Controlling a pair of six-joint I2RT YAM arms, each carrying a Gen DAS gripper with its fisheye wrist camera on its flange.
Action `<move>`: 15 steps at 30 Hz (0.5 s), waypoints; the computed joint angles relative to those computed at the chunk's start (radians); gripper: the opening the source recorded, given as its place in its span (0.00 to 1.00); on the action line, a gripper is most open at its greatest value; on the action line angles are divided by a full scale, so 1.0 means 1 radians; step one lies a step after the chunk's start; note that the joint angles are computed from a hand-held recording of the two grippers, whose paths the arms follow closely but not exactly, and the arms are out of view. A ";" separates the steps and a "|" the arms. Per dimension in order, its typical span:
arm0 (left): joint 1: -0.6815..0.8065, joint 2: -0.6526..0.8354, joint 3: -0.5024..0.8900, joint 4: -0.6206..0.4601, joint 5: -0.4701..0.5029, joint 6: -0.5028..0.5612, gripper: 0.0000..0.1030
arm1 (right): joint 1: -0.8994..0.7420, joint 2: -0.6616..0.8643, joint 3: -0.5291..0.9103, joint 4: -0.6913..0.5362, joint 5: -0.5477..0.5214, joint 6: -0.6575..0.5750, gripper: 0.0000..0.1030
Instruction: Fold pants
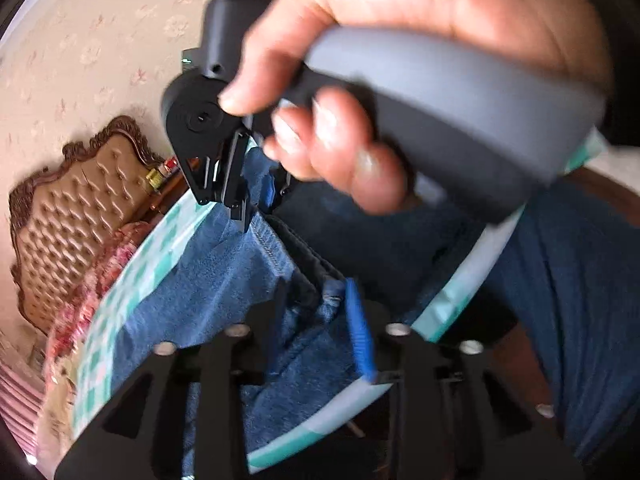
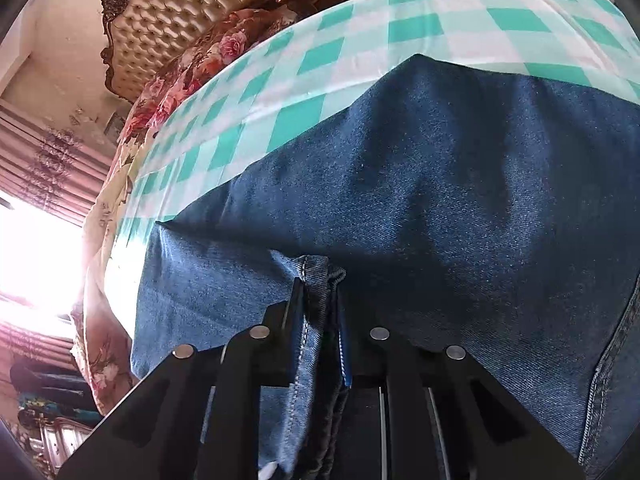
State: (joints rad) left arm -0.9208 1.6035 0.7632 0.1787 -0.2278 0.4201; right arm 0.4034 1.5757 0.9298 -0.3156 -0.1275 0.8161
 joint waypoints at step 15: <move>0.696 -0.335 -0.081 -0.272 0.355 -0.321 0.33 | 0.379 -0.020 0.189 -0.320 0.506 0.014 0.39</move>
State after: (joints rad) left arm -0.2245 1.2686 0.6826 -0.0936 0.1275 0.0990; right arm 0.7829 1.5559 1.1191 -0.6357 0.3784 0.8302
